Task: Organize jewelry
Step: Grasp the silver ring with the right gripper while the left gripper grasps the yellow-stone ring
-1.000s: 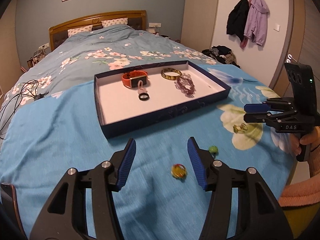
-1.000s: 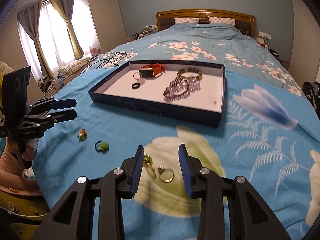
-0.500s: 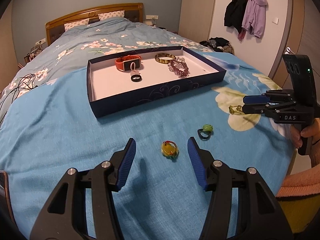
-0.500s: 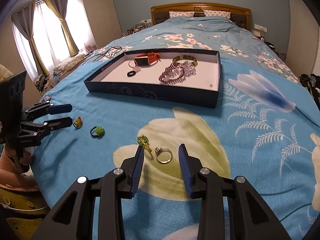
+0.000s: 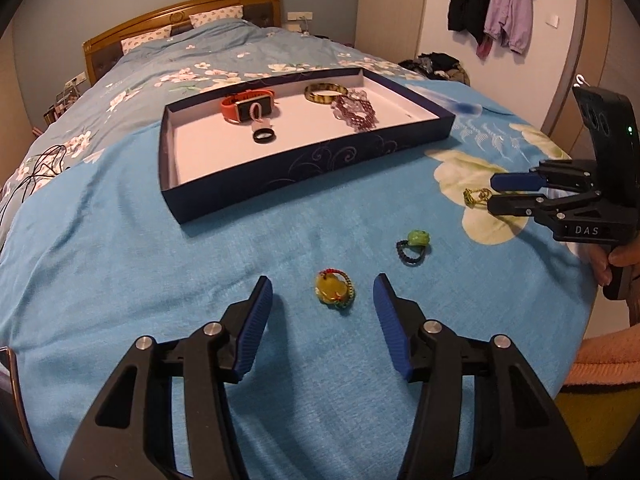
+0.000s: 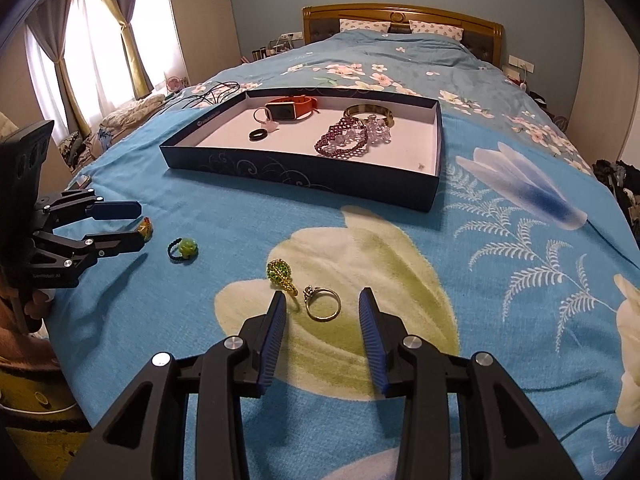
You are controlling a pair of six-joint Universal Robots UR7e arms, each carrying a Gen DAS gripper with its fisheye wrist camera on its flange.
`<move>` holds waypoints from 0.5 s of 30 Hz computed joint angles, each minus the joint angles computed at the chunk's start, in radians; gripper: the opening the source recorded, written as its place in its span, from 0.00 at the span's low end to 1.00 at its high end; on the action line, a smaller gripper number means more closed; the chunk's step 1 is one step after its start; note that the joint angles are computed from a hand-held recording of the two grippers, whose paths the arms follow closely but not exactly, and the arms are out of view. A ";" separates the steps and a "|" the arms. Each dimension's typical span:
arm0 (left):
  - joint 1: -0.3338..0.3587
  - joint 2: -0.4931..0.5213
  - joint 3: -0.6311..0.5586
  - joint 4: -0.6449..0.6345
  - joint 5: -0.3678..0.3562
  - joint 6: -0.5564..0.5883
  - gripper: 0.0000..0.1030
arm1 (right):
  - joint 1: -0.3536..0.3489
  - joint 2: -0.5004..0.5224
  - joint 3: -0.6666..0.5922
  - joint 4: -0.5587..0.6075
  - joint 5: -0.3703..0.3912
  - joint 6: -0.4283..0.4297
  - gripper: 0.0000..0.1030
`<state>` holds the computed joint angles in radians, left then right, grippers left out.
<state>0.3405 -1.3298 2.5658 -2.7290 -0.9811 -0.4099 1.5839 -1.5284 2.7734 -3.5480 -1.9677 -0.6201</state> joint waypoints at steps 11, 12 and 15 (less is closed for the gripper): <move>0.008 0.016 -0.008 0.008 0.000 -0.008 0.35 | 0.043 0.067 -0.011 -0.057 -0.056 -0.031 0.26; 0.008 0.016 -0.008 0.007 -0.001 -0.008 0.34 | 0.044 0.068 -0.011 -0.057 -0.056 -0.034 0.24; 0.007 0.012 -0.007 0.009 -0.001 -0.010 0.29 | 0.042 0.061 -0.008 -0.050 -0.050 -0.033 0.17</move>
